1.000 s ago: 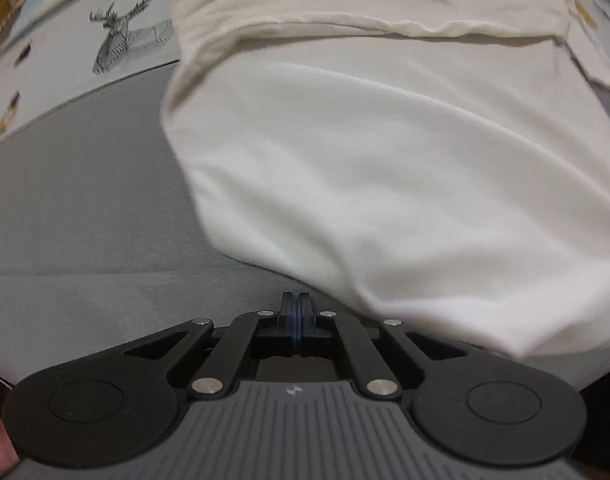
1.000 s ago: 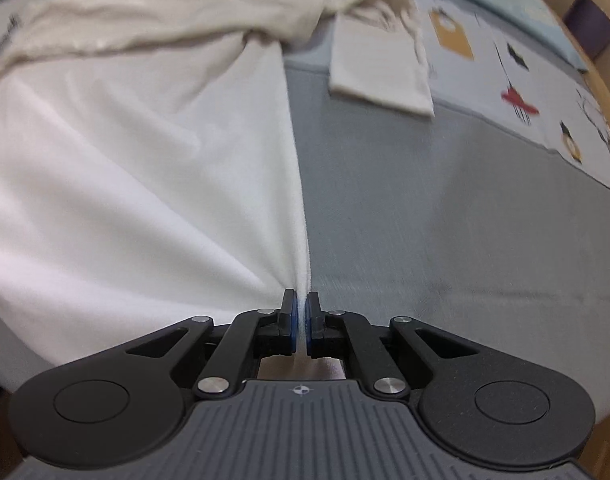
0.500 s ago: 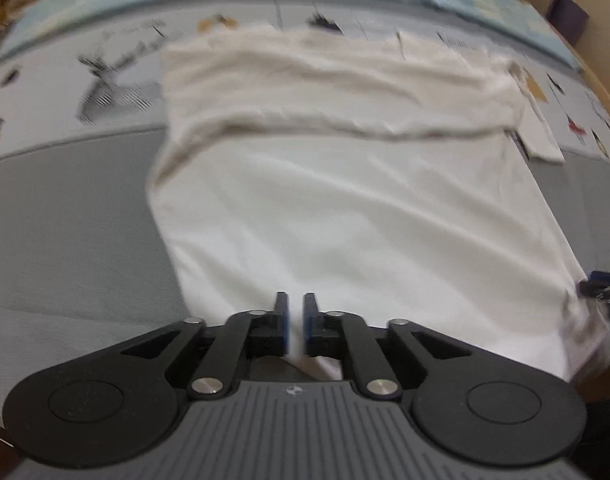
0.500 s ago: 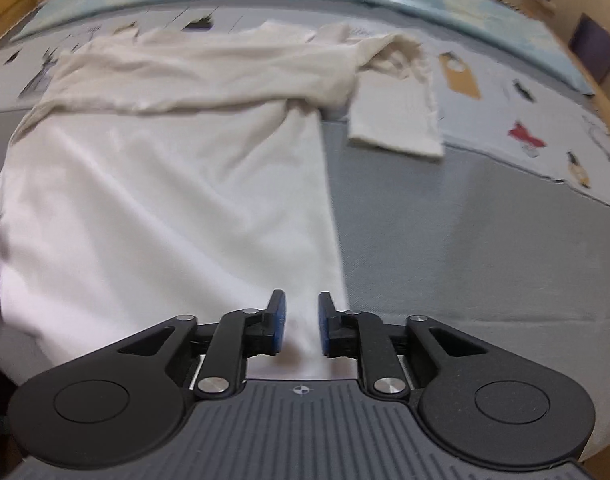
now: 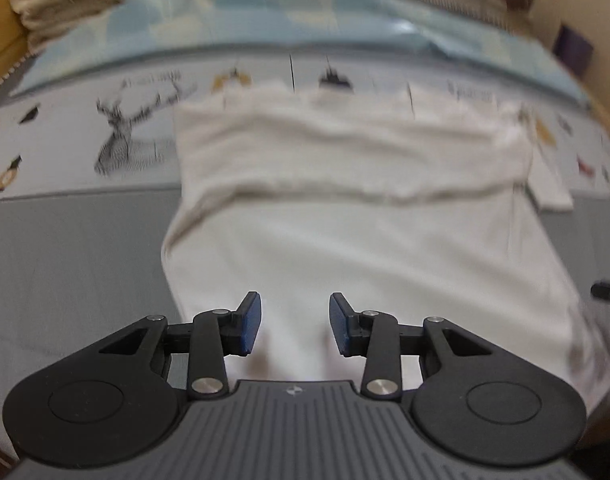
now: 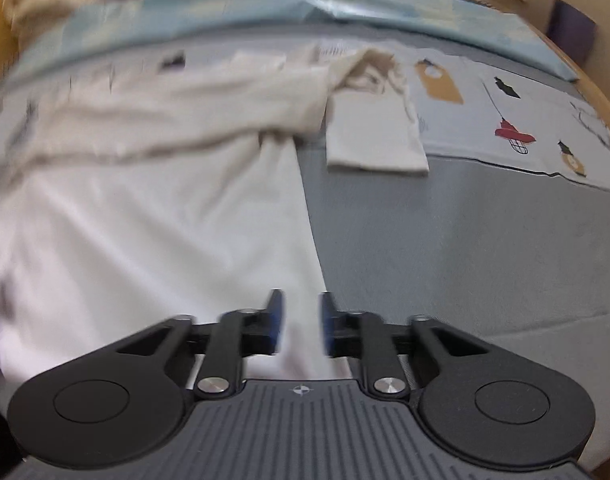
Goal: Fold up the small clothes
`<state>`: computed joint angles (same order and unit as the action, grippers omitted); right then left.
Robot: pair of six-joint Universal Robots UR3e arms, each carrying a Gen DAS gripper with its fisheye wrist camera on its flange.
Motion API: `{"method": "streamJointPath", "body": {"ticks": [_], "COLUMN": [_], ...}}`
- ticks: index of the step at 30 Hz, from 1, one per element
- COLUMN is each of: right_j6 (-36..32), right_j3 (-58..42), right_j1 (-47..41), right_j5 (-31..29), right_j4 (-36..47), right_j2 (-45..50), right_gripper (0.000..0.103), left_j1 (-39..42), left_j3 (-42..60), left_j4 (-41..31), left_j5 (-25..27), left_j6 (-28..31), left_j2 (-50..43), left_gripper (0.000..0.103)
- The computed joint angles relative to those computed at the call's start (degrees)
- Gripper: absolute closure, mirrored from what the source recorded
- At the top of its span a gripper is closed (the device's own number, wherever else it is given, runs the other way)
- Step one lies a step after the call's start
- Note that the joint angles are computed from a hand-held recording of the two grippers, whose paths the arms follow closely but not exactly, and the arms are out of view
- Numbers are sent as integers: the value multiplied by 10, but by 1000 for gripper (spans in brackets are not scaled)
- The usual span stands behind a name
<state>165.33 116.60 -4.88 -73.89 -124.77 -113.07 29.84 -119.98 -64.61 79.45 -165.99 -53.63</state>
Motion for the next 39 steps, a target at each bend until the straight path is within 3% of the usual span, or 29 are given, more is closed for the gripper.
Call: {"method": "streamJointPath", "body": {"ticks": [3,6,9,12,16,18,20,22,24,27,29,31,35,39], "right_j6": [34,53,51,22,-3,-10,-14,-10,-16,-18,-16,-12,-6,0], "right_j3": [-12,-51,-103,-126,-117,-115,-115,-121,-120,-126,-133,-140,-145,-148], "right_j1": [1,28,88,130,138,134,121,116,112,110,111,113,125,136], "right_j5": [18,11,-66,-121,-129,-126,-114,-109,-106,-104,-104,-106,-118,-129], "right_j4": [-38,-18,41,60,47,50,60,71,73,75,76,75,67,58], "right_j2": [27,82,149,186,184,183,179,181,180,188,196,203,213,218], "right_gripper": [92,92,91,91,91,91,91,91,91,91,91,91,91,91], "left_j1": [-40,-85,-165,-195,-225,-249,-272,-289,-310,-337,-348,-344,-253,-134], "left_j3": [4,66,155,177,153,186,203,216,250,297,312,342,308,248], "left_j4": [50,60,75,145,266,269,321,369,378,370,383,349,328,326], "left_j5": [12,28,66,24,-14,-9,1,12,22,40,69,93,18,-9], "left_j6": [-43,-82,-63,-46,-78,-96,-105,-109,-114,-107,-104,-122,-170,-150], "left_j2": [-22,-88,-192,-265,-356,-417,-465,-504,-549,-609,-637,-651,-585,-496], "left_gripper": [88,88,88,88,88,87,78,52,39,39,50,92,96,97]}}
